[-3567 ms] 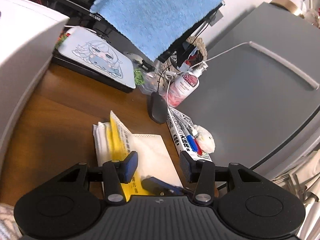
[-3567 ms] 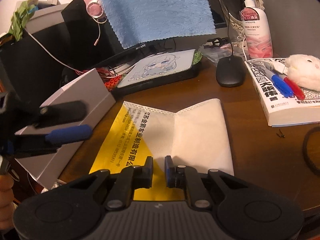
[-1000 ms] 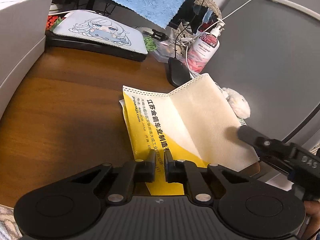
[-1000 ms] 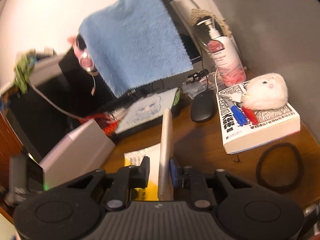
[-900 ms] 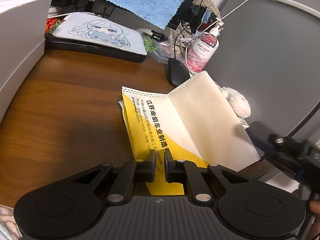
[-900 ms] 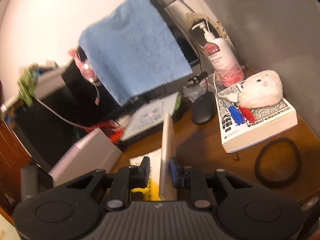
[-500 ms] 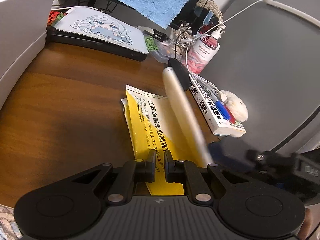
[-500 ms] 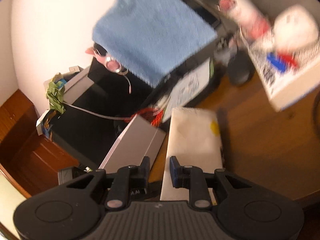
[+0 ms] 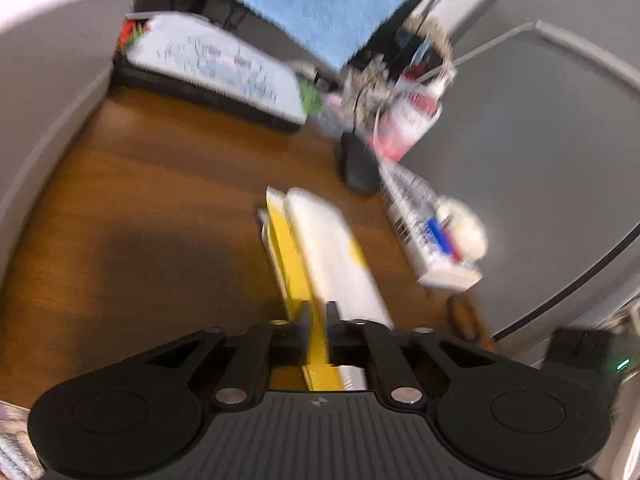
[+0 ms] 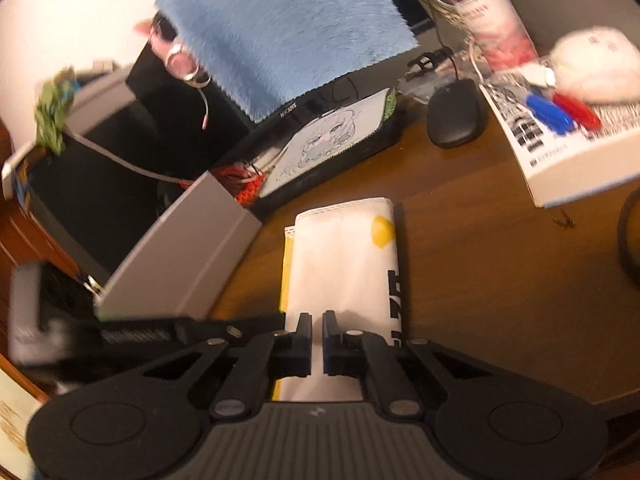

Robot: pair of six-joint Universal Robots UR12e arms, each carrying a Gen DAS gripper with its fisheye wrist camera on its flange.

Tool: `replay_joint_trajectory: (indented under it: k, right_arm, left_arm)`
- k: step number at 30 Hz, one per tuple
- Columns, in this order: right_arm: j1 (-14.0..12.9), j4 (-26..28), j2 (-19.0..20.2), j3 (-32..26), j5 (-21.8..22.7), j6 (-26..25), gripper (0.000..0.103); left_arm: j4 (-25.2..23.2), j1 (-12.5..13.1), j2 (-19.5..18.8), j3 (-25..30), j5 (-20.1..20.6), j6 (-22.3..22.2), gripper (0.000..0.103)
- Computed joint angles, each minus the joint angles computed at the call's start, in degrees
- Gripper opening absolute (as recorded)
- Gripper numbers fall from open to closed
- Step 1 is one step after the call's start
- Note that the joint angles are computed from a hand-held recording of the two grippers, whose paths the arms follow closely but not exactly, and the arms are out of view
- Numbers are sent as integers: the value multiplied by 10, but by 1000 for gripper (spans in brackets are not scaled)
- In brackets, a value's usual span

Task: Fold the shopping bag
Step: 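Close the left gripper on the folded bag while the right gripper withdraws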

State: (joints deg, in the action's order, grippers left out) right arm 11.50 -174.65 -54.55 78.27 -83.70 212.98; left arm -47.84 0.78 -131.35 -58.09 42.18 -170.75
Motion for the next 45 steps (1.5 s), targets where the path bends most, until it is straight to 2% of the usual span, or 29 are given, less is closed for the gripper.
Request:
replay_joint_trajectory:
  k: [1, 4, 6, 8, 10, 14, 17, 20, 23, 26, 32, 34, 37, 41, 45]
  right_arm:
    - [3, 5, -1, -1, -9, -11, 2]
    - [11, 19, -2, -5, -39, -46, 2]
    - [17, 29, -3, -9, -58, -67, 2]
    - [20, 38, -3, -13, -68, -77, 2]
    - [20, 40, -3, -13, -69, -78, 2]
    - [18, 32, -4, -9, -63, -77, 2]
    - [17, 28, -3, -8, -57, -74, 2]
    - [20, 42, -2, -18, -64, -105, 4]
    - [21, 44, -5, -23, -68, -126, 14]
    - [20, 47, -9, -28, -83, -152, 17]
    - [19, 155, 1, -71, -115, -210, 16]
    - [22, 172, 4, -76, -126, -232, 16]
    - [26, 167, 7, -72, -141, -256, 16]
    - [29, 146, 5, -60, -150, -252, 15]
    - [36, 140, 0, -50, -169, -259, 15]
  left_arm:
    - [15, 1, 2, -2, -3, -8, 36]
    - [31, -6, -4, 16, -9, 2, 37]
    - [14, -18, -14, 38, 6, 31, 37]
    - [-12, -31, -26, 64, 44, 60, 31]
    - [-25, -39, -37, 82, 72, 68, 29]
    - [-28, -40, -48, 91, 90, 62, 23]
    - [-31, -37, -52, 90, 84, 63, 21]
    - [-22, -34, -54, 86, 80, 54, 7]
    - [-22, -29, -60, 89, 61, 39, 3]
    - [-48, -25, -68, 105, 42, 29, 3]
    - [-43, -23, -68, 101, 33, 32, 3]
    - [-43, -23, -69, 101, 28, 32, 3]
    - [-32, -24, -65, 95, 36, 37, 3]
    - [-3, -28, -57, 78, 56, 45, 3]
    - [9, -27, -56, 72, 51, 41, 3]
